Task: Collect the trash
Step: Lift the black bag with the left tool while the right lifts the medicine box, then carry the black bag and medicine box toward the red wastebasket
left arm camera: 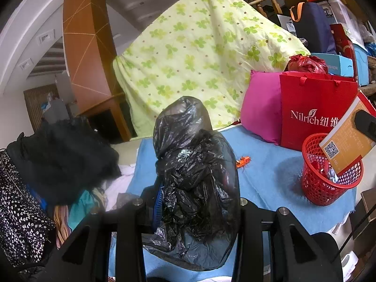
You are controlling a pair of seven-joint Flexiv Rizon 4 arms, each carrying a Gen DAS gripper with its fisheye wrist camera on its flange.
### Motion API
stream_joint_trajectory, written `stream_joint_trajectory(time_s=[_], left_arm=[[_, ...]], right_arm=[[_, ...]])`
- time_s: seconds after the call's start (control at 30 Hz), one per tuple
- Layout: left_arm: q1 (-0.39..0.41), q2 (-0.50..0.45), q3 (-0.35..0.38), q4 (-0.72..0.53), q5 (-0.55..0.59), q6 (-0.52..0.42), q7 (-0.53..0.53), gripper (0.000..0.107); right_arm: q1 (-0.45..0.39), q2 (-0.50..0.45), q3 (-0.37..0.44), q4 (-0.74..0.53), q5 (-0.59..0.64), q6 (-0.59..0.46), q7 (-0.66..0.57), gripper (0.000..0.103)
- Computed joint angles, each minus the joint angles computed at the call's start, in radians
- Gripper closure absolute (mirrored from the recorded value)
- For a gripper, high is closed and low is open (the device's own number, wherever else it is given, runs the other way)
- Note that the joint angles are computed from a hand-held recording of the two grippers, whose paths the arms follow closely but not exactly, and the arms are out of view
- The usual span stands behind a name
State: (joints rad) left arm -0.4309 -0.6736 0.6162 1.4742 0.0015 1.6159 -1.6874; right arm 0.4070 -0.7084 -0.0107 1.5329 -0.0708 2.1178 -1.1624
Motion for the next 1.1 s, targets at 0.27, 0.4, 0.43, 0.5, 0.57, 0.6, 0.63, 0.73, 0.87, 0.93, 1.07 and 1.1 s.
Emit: stream_joint_trajectory(time_s=[0.27, 0.4, 0.43, 0.5, 0.57, 0.6, 0.63, 0.73, 0.87, 0.93, 1.07, 1.1], left_arm=[[0.0, 0.002, 0.0, 0.003, 0.008, -0.006, -0.004, 0.067], [0.009, 0.006, -0.013, 0.007, 0.014, -0.006, -0.003, 0.067], [0.01, 0.005, -0.013, 0.005, 0.015, -0.008, -0.004, 0.067], [0.02, 0.011, -0.03, 0.007, 0.016, -0.011, 0.001, 0.067], [0.033, 0.011, -0.042, 0.002, 0.02, -0.014, 0.007, 0.067], [0.033, 0.01, -0.04, 0.003, 0.023, -0.012, 0.006, 0.067], [0.035, 0.012, -0.045, 0.002, 0.022, -0.015, 0.005, 0.067], [0.048, 0.016, -0.061, 0.005, 0.027, -0.014, 0.009, 0.067], [0.061, 0.02, -0.079, 0.005, 0.029, -0.016, 0.017, 0.067], [0.068, 0.022, -0.084, 0.009, 0.034, -0.012, 0.021, 0.067], [0.077, 0.025, -0.099, 0.011, 0.03, -0.014, 0.03, 0.066], [0.078, 0.022, -0.098, 0.009, 0.031, -0.012, 0.031, 0.066]], right_arm=[[-0.006, 0.0, 0.006, 0.005, -0.002, 0.006, 0.001, 0.053], [-0.012, 0.003, 0.012, 0.017, -0.002, 0.017, 0.005, 0.053], [-0.015, 0.003, 0.015, 0.02, -0.004, 0.018, 0.007, 0.053], [-0.02, 0.003, 0.019, 0.019, -0.009, 0.016, 0.013, 0.053], [-0.031, 0.002, 0.028, 0.017, -0.021, 0.013, 0.025, 0.053], [-0.032, 0.001, 0.028, 0.017, -0.022, 0.013, 0.028, 0.053], [-0.031, 0.001, 0.027, 0.017, -0.021, 0.015, 0.03, 0.053], [-0.03, 0.002, 0.024, 0.02, -0.024, 0.017, 0.032, 0.053], [-0.032, 0.001, 0.026, 0.019, -0.028, 0.017, 0.038, 0.053], [-0.031, 0.001, 0.023, 0.02, -0.028, 0.017, 0.038, 0.053], [-0.043, 0.002, 0.033, 0.019, -0.044, 0.013, 0.051, 0.053], [-0.042, 0.002, 0.03, 0.019, -0.042, 0.013, 0.051, 0.053]])
